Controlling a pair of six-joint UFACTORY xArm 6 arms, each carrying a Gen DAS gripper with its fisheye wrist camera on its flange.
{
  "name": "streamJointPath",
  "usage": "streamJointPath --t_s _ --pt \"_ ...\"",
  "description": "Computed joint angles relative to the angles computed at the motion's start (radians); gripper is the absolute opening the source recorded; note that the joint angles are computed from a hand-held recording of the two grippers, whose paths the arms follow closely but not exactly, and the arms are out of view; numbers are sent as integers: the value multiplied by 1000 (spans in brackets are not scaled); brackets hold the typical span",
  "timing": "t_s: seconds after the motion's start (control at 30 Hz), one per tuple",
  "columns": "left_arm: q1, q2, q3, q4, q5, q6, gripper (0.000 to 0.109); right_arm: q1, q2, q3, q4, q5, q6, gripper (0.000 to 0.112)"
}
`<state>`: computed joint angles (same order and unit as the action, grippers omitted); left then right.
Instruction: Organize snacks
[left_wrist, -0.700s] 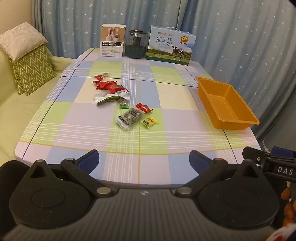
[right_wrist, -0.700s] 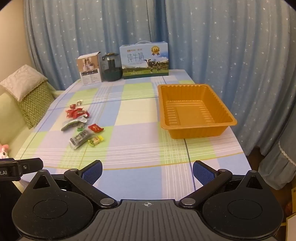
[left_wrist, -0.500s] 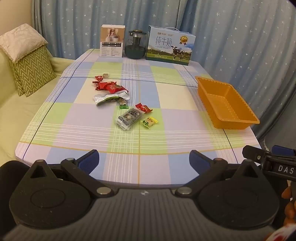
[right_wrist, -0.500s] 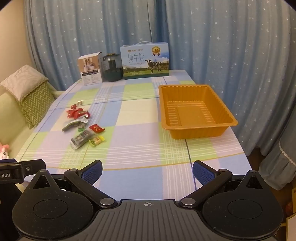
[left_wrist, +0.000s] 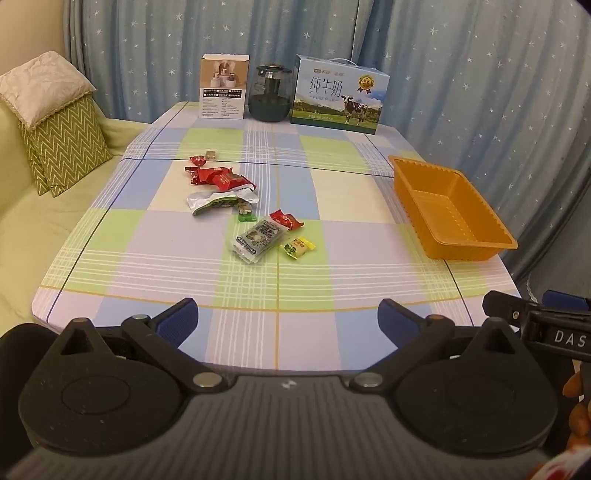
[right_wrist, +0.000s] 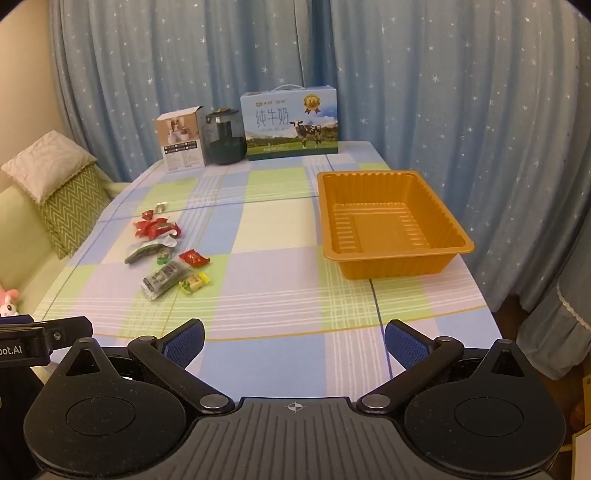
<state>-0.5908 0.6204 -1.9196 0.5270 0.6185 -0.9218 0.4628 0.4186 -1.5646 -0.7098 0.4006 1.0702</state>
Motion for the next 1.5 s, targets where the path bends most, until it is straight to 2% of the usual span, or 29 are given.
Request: streamJointPath --t_s 1.5 --pt "-4 3 -8 0 -2 -6 103 -4 -10 12 3 -4 3 103"
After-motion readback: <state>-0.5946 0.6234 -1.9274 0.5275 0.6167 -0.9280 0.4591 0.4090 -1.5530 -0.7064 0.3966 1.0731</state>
